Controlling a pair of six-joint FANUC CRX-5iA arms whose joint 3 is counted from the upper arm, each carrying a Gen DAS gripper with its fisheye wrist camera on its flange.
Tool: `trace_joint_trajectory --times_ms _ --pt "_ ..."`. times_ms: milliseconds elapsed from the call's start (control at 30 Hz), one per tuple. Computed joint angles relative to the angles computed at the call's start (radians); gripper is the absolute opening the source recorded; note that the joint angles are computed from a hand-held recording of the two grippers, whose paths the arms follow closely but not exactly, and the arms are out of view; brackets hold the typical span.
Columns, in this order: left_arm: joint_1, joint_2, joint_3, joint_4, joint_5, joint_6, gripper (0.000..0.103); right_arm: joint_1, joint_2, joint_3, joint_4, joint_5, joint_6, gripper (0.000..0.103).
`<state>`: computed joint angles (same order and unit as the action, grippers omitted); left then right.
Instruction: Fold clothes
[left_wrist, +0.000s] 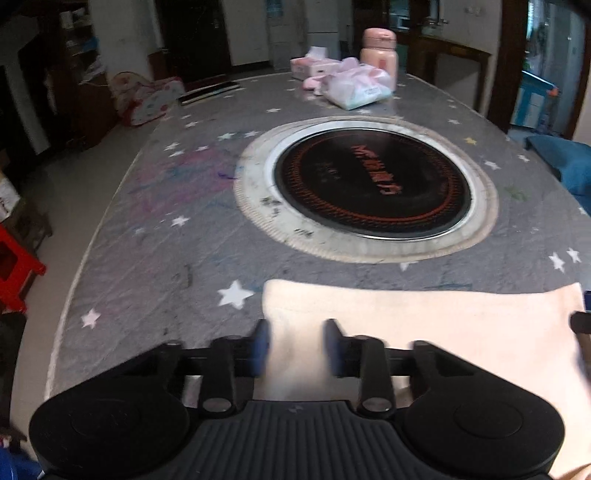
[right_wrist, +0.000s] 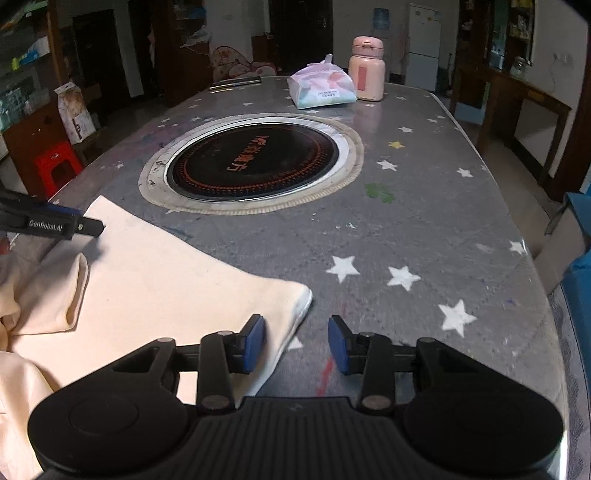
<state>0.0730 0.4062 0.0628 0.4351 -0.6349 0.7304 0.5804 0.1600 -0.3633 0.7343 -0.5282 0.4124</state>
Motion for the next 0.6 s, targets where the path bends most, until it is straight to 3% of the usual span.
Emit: trace_joint_trajectory --times_ms 67,133,400,467,533,600 --pt "-0.004 0.003 0.006 -0.011 0.01 -0.006 0.008 -0.002 0.012 0.018 0.001 -0.007 0.02 0.008" --pt "-0.004 0.012 0.017 -0.008 0.018 0.004 0.005 -0.004 0.025 0.036 0.003 -0.017 0.039 0.004" --pt "-0.006 0.065 0.1 -0.009 0.032 0.075 0.004 -0.056 0.12 0.143 0.165 -0.043 0.025 0.004" --pt "-0.008 0.078 0.121 -0.016 0.031 0.088 0.008 -0.064 0.16 0.209 0.123 -0.069 0.097 0.007" --pt "-0.004 0.065 0.094 0.025 0.037 0.034 0.01 -0.065 0.184 0.238 0.131 -0.1 0.116 0.015" --pt "0.001 0.036 0.038 0.091 0.053 -0.059 0.017 -0.063 0.166 0.221 0.127 -0.092 0.127 0.016"
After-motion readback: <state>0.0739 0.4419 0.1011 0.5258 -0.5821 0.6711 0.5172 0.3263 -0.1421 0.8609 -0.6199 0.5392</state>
